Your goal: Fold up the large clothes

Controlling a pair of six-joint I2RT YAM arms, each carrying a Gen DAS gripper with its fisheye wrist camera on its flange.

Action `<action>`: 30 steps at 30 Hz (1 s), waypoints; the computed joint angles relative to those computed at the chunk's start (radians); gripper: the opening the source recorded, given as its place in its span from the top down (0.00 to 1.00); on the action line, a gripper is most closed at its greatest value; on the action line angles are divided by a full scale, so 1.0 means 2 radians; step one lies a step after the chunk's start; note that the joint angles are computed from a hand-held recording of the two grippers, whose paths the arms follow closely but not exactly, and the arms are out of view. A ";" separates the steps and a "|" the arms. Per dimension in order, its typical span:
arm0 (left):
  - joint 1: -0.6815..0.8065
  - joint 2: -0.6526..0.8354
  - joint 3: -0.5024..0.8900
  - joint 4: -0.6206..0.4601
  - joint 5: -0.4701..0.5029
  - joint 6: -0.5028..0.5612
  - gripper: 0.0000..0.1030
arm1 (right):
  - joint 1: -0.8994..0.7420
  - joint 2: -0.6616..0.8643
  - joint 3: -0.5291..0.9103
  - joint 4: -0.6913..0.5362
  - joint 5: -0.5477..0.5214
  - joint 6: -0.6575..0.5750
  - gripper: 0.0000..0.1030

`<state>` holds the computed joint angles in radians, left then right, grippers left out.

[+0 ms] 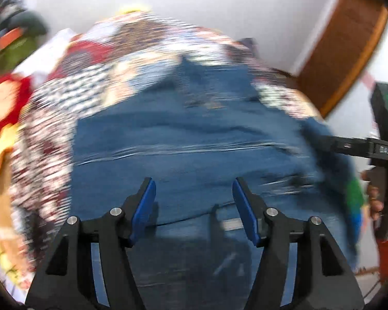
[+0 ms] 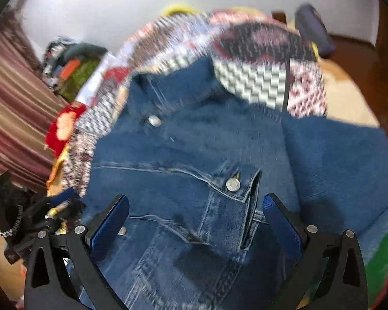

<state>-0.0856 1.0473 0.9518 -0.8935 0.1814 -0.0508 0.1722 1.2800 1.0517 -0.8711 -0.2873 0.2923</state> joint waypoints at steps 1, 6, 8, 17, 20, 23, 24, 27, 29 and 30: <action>0.025 -0.001 -0.005 -0.003 0.001 0.015 0.41 | 0.001 0.010 -0.003 0.004 0.003 0.003 0.00; 0.181 0.026 -0.036 0.002 0.023 0.101 0.41 | 0.011 0.074 -0.018 0.033 0.029 0.018 0.00; 0.204 0.043 -0.046 0.015 0.029 0.108 0.41 | 0.005 0.099 -0.020 0.044 0.021 0.020 0.00; 0.215 0.087 -0.033 0.045 0.045 0.099 0.41 | 0.042 0.107 -0.016 0.074 0.076 0.012 0.55; 0.190 0.103 -0.016 0.048 0.048 0.085 0.41 | 0.045 0.097 0.001 0.062 0.073 -0.002 0.61; 0.164 0.113 -0.005 0.050 0.043 0.074 0.41 | 0.053 0.081 0.017 0.054 0.091 -0.022 0.61; 0.153 0.119 -0.001 0.050 0.039 0.068 0.41 | 0.052 0.077 0.025 0.047 0.092 -0.031 0.61; 0.126 0.129 0.008 0.046 0.037 0.058 0.41 | 0.051 0.064 0.040 0.033 0.108 -0.047 0.62; 0.105 0.132 0.007 0.049 0.030 0.054 0.41 | 0.056 0.061 0.050 0.032 0.136 -0.055 0.62; 0.090 0.133 0.005 0.052 0.023 0.051 0.41 | 0.057 0.057 0.049 0.034 0.148 -0.058 0.62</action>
